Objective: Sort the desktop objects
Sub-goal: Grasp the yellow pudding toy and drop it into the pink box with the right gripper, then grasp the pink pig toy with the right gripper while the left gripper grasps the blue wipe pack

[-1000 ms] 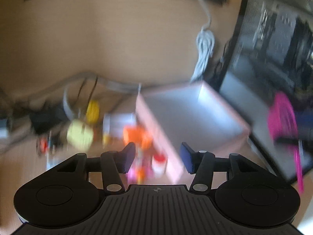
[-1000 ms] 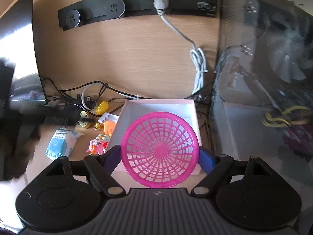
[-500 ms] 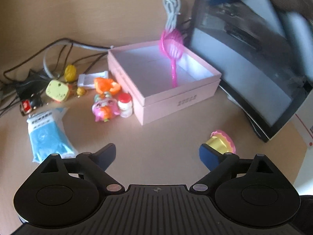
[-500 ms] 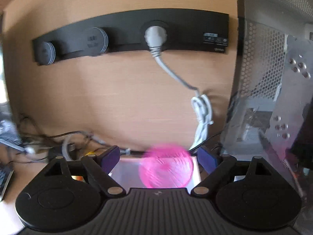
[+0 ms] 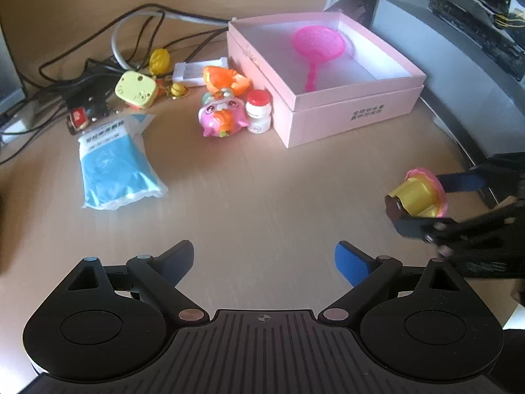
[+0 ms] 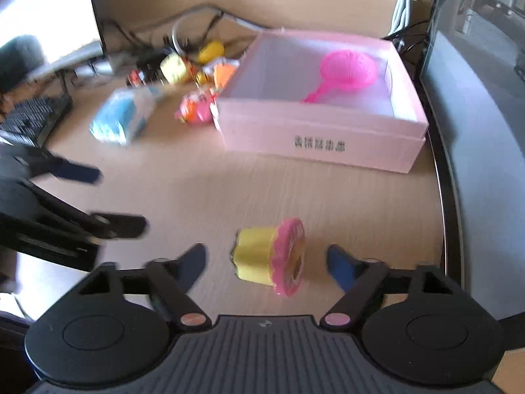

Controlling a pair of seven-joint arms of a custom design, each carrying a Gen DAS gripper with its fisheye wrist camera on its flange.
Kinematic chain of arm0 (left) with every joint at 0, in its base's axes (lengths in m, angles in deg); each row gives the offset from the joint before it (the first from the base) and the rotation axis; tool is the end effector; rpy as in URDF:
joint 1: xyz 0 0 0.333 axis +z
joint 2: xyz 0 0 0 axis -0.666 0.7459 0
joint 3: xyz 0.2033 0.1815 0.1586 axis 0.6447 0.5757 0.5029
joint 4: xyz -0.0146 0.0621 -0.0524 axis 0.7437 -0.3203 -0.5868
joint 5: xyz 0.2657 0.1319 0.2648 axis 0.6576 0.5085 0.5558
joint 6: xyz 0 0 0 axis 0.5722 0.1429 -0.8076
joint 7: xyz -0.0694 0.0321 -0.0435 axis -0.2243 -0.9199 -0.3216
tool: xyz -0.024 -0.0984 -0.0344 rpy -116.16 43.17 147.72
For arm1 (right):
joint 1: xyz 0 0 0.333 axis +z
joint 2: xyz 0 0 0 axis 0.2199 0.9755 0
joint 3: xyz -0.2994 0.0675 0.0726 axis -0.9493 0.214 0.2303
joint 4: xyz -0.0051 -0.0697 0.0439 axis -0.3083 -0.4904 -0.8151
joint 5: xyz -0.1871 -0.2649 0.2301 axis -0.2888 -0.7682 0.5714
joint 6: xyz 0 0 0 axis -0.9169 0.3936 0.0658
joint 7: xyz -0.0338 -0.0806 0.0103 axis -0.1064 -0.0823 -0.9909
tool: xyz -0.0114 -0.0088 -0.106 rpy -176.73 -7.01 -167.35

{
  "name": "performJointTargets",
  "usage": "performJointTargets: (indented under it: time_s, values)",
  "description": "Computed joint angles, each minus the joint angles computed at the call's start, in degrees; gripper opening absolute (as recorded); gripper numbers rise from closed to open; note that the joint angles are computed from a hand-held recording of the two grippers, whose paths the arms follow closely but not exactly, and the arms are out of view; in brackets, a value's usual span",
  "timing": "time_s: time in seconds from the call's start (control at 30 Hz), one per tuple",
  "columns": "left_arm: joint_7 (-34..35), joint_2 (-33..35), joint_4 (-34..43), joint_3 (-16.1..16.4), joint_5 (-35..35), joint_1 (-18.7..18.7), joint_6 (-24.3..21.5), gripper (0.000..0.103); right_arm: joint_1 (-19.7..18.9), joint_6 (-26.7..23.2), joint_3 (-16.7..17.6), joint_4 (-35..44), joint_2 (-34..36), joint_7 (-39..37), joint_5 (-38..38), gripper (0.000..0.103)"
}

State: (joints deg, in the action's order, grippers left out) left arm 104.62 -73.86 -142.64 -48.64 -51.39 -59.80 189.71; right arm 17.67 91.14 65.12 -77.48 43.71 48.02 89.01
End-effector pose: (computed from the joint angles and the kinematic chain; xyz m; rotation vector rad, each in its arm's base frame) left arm 0.4610 -0.1957 0.4586 -1.2379 2.5460 -0.7093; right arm 0.3960 0.0938 0.4704 -1.8859 1.8795 -0.4901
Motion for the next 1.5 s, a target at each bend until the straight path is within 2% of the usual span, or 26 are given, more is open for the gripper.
performJointTargets:
  time_s: [0.07, 0.23, 0.3, 0.43, 0.53, 0.63, 0.67, 0.73, 0.9, 1.1, 1.23, 1.33, 1.4, 1.5]
  values:
    - [-0.15, -0.35, -0.11, -0.07, 0.11, 0.01, 0.3, 0.097, -1.17, -0.5, 1.38, 0.63, 1.26, 0.73, -2.05, 0.048]
    - [-2.13, -0.35, 0.07, 0.05, 0.62, 0.38, 0.56, 0.097, -0.19, -0.04, -0.64, 1.37, -0.18, -1.45, -1.97, 0.042]
    - [-2.65, 0.0, 0.32, 0.23, 0.39, 0.5, 0.32, 0.097, -1.51, 1.86, -0.23, 2.14, -0.76, -1.54, -2.67, 0.042]
    - [-3.6, 0.39, 0.19, 0.27, 0.36, 1.01, 0.91, 0.097, -8.84, 7.05, 3.83, 6.04, 1.19, 2.21, -8.09, 0.042]
    - [-4.52, 0.64, 0.13, 0.3, 0.54, 1.51, 1.65, 0.097, -17.17, 10.39, 9.11, 10.3, 5.56, 9.05, -15.47, 0.042]
    - [-6.41, 1.0, 0.03, -0.04, 2.31, 2.52, 3.28, 0.098, -24.22, 11.26, 13.75, 14.4, 10.05, 18.06, -23.46, 0.045]
    - [-7.3, 1.22, 0.01, -0.15, 3.01, 2.87, 4.18, 0.099, -24.79, 11.08, 13.96, 15.32, 11.13, 19.86, -24.77, 0.045]
    - [-9.32, 1.87, 0.13, -0.2, 4.26, 3.62, 5.9, 0.1, -22.72, 11.52, 11.84, 15.75, 12.18, 20.5, -24.79, 0.045]
    - [-18.86, 4.73, 2.24, -1.8, 13.74, 7.42, 9.03, 0.1, -9.98, 15.33, 2.87, 13.76, 13.02, 11.33, -19.03, 0.045]
    - [-23.48, 4.03, 1.93, -0.47, 18.23, 9.95, 9.99, 0.1, -2.18, 17.37, 2.74, 19.25, 21.77, 2.12, -15.76, 0.045]
    - [-24.17, 4.99, 2.93, 0.79, 17.89, 10.71, 9.49, 0.1, -2.58, 12.62, 5.64, 27.8, 30.17, 11.32, -28.82, 0.045]
    - [-24.06, 6.12, 4.08, 1.2, 16.41, 10.98, 10.16, 0.1, -0.68, 8.08, 4.36, 32.57, 34.71, 18.9, -39.55, 0.043]
    - [-23.58, 7.06, 5.22, 1.37, 14.76, 11.01, 10.55, 0.1, 0.75, 6.08, 3.21, 33.65, 36.02, 17.53, -37.97, 0.035]
    - [-22.43, 8.83, 7.14, 1.1, 12.45, 11.07, 11.23, 0.1, 2.16, 7.68, 2.14, 30.75, 34.67, 10.41, -27.34, 0.033]
